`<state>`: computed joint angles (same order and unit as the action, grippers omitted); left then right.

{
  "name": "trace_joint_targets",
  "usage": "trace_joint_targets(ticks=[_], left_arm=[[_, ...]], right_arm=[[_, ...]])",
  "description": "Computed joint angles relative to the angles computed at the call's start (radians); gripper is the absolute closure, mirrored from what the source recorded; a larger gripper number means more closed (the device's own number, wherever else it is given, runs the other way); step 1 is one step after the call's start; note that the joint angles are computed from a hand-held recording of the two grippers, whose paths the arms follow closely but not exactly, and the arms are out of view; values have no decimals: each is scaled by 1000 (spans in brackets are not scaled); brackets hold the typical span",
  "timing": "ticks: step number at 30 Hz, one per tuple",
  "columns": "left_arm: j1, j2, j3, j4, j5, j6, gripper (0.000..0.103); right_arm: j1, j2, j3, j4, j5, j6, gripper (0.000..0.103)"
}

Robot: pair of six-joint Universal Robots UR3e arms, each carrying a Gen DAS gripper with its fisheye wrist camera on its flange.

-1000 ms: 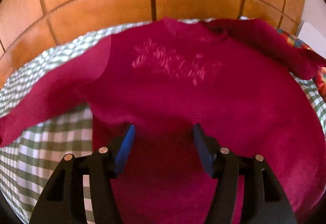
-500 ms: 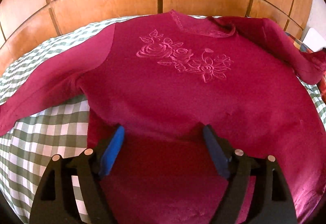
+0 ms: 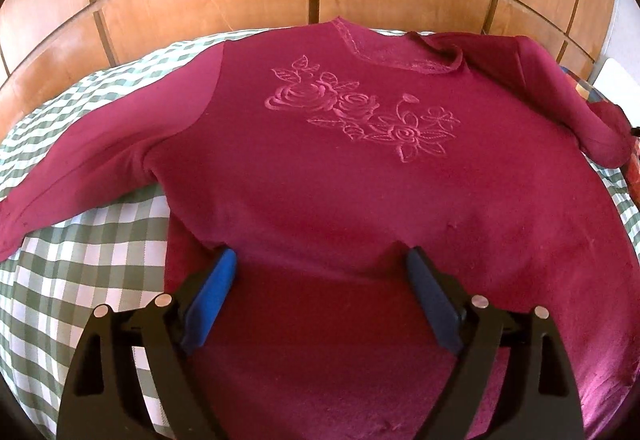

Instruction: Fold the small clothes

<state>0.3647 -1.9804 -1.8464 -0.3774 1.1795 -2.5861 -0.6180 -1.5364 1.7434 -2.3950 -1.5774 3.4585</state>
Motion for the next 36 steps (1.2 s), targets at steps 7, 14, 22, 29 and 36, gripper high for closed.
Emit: trace_joint_targets(ticks=[7,14,22,29,36], left_arm=[[-4,2,-11,20,7,-5,16],[-4,1,-11,19,7,-6,16],[-3,0,-9,17,6,-4,16],[-2,14,-6,-9,7,3,16],[110,145,-71,-84,-69,-23,17]], right_arm=[[173,206,-344,94,-231,-60,97],[122,291,-506,154,-347,-54,97],[99,260,-333,116,-362,-57,69],[233,118,-225,42,-422,-91,19],[543,228,-316,73,-184,-158,19]])
